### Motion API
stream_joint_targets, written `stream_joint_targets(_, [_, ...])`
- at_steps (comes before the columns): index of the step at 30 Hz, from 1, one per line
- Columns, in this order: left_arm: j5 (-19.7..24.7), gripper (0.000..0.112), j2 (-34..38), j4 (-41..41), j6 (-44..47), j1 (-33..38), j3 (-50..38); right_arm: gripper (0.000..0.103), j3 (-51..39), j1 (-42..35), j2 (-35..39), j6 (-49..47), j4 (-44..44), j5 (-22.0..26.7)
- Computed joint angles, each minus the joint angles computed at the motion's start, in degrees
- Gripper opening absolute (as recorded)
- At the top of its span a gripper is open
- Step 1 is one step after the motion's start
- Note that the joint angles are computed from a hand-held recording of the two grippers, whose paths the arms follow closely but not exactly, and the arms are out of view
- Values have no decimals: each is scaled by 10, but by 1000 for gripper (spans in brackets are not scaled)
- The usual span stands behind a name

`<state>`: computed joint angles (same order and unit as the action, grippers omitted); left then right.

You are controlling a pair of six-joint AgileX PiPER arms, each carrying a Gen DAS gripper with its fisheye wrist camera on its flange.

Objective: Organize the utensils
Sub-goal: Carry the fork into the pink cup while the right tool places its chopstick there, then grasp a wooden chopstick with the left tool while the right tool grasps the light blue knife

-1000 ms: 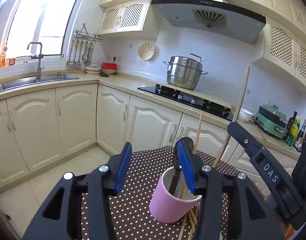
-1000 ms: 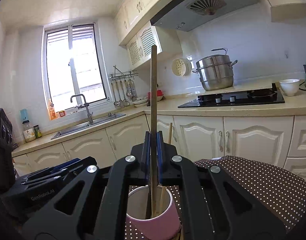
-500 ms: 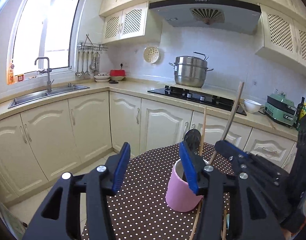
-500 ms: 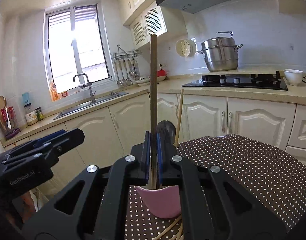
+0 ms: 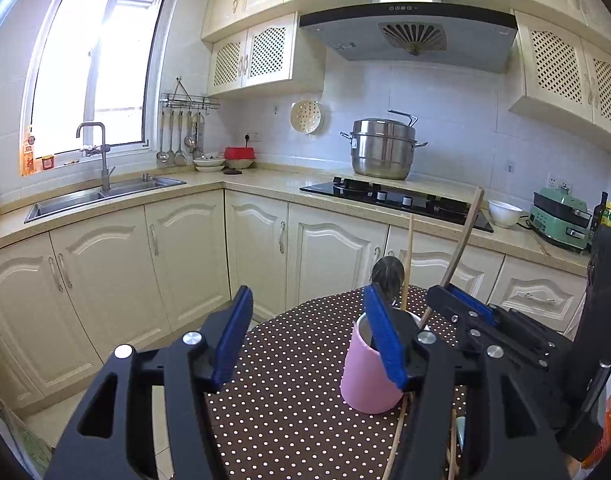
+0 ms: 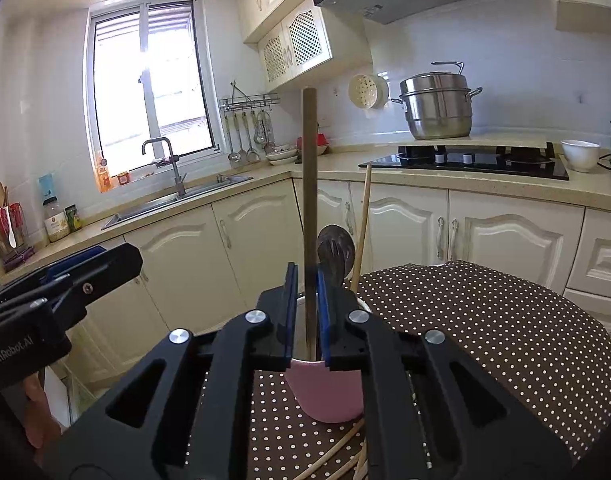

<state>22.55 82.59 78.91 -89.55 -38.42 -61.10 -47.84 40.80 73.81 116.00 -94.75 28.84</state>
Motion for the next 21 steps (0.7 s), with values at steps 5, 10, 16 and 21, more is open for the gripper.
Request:
stream_joint_targets(5, [14, 61, -22, 7, -6, -11, 14, 51, 7, 35, -25, -12, 16, 40])
stream_joint_targets(10, [30, 63, -44, 3, -2, -30, 25, 54, 8, 76, -57, -59, 66, 90])
stream_joint_targets(16, [45, 66, -67, -28, 36, -56, 36, 58, 19, 122, -107, -120, 143, 152])
stream_joint_targets(21, [19, 70, -71, -146, 164, -62, 35, 63, 32, 166, -146, -180, 221, 222])
